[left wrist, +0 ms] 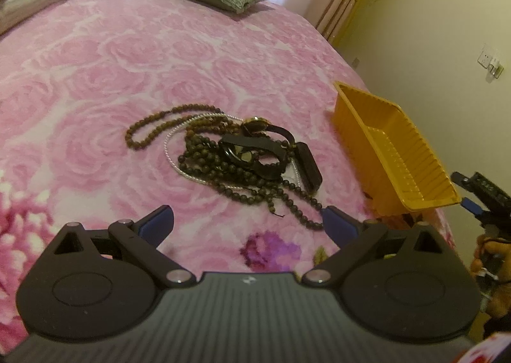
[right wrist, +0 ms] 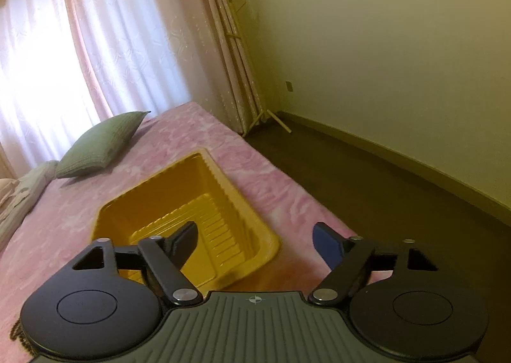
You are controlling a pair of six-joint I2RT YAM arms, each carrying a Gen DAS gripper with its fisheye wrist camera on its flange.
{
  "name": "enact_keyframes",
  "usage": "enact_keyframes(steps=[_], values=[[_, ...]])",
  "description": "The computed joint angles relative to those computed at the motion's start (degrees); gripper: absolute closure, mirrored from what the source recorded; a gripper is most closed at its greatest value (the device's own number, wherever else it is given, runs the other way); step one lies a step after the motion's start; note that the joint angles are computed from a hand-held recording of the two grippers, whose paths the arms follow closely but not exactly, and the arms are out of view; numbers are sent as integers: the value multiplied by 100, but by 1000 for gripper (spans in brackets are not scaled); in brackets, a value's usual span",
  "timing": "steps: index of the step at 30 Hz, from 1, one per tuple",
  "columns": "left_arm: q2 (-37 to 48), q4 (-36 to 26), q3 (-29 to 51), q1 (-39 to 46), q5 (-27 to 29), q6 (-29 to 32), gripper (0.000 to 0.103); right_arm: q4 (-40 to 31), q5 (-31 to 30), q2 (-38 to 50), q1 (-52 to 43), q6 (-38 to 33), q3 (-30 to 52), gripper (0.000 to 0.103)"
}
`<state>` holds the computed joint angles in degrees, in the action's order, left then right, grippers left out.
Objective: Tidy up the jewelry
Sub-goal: 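Grasp the yellow tray rim with the right tool and lift it, then grasp a dark bead strand with the left tool while the right tool holds the tray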
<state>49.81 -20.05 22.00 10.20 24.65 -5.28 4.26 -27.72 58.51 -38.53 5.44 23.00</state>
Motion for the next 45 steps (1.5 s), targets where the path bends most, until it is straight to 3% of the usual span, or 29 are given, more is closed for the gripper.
enact_keyframes(steps=[11, 17, 23, 24, 32, 38, 45], values=[[232, 469, -108, -29, 55, -102, 4, 1235, -249, 1452, 299, 141, 85, 56], [344, 548, -141, -99, -12, -81, 4, 1242, -218, 1630, 347, 220, 215, 76], [260, 517, -183, -62, 43, -36, 4, 1074, -345, 1718, 366, 298, 328, 79], [236, 508, -180, -54, 27, -25, 4, 1059, -332, 1705, 387, 327, 334, 85], [161, 536, -178, -74, -83, 180, 4, 234, 498, 329, 1036, -40, 80, 97], [222, 672, -220, -55, -64, 596, 5, -439, 1692, -1001, 2042, -226, -227, 98], [596, 994, -223, 297, 348, 1163, 9, -1130, 2951, -2260, 3252, -595, -467, 98]])
